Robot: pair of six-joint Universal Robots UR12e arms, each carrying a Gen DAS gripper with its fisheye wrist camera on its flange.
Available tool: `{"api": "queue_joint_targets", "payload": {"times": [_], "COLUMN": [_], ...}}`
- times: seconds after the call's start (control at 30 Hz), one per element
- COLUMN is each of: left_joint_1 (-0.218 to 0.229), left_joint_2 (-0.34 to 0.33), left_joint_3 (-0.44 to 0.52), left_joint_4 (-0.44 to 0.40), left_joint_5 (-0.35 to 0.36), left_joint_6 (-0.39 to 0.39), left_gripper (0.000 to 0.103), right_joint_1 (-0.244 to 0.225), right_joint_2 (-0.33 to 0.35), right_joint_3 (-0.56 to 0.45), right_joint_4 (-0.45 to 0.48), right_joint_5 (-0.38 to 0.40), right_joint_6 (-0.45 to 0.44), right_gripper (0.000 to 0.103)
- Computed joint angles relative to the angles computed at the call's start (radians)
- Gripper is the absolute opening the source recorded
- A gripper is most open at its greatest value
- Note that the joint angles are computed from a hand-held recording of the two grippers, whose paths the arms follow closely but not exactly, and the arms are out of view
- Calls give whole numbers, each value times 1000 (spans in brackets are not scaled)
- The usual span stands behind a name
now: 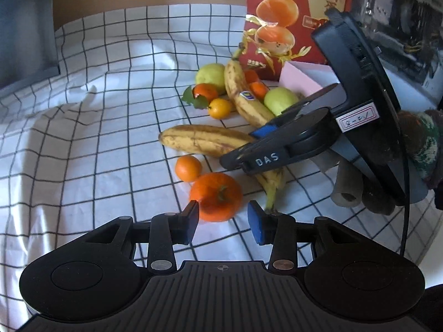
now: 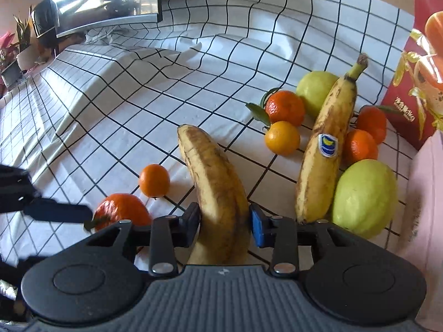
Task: Organize fruits
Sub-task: 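Close the left gripper on the large orange while the right gripper lifts the spotted banana, then carry the banana into the pink box and open the right gripper while the left gripper drops the orange in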
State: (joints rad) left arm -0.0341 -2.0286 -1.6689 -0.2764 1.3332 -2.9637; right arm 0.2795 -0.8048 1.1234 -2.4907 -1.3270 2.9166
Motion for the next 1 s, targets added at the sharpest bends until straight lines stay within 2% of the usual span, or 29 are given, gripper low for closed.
{"api": "queue_joint_targets", "payload": {"times": [0.1,0.2,0.3,0.4,0.5,0.57,0.83,1.0], "left_joint_1": [0,5,4,11,6,-6,-44,-55], "left_joint_2": [-12,-27,-38,-49,-57,-59,-58,-59], "left_joint_3": [14,34,38,62,76,79,74,89], "left_joint_4": [17,-6,25,-22,-55,-59,-39,-20], "left_joint_5": [11,-10,-6,-38,-30,5,126,56], "left_joint_6": [-29,-42,-22,-45,-39,-22,-26,-37], "left_gripper": [43,45,48,55,57,57,55,54], "right_joint_1": [6,8,3,-5,-21,-33,-87,-117], "right_joint_2": [4,-6,-35,-82,-142,-183,-333,-404], "right_joint_3": [-4,2,38,99,184,242,458,572], "right_joint_4": [-11,4,-1,-26,-80,-118,-285,-392], "right_joint_5": [-19,-33,-31,-31,-17,-23,-99,-175], "right_joint_6": [-11,0,20,50,103,133,249,345], "right_gripper": [40,39,37,37,36,36,36,36]}}
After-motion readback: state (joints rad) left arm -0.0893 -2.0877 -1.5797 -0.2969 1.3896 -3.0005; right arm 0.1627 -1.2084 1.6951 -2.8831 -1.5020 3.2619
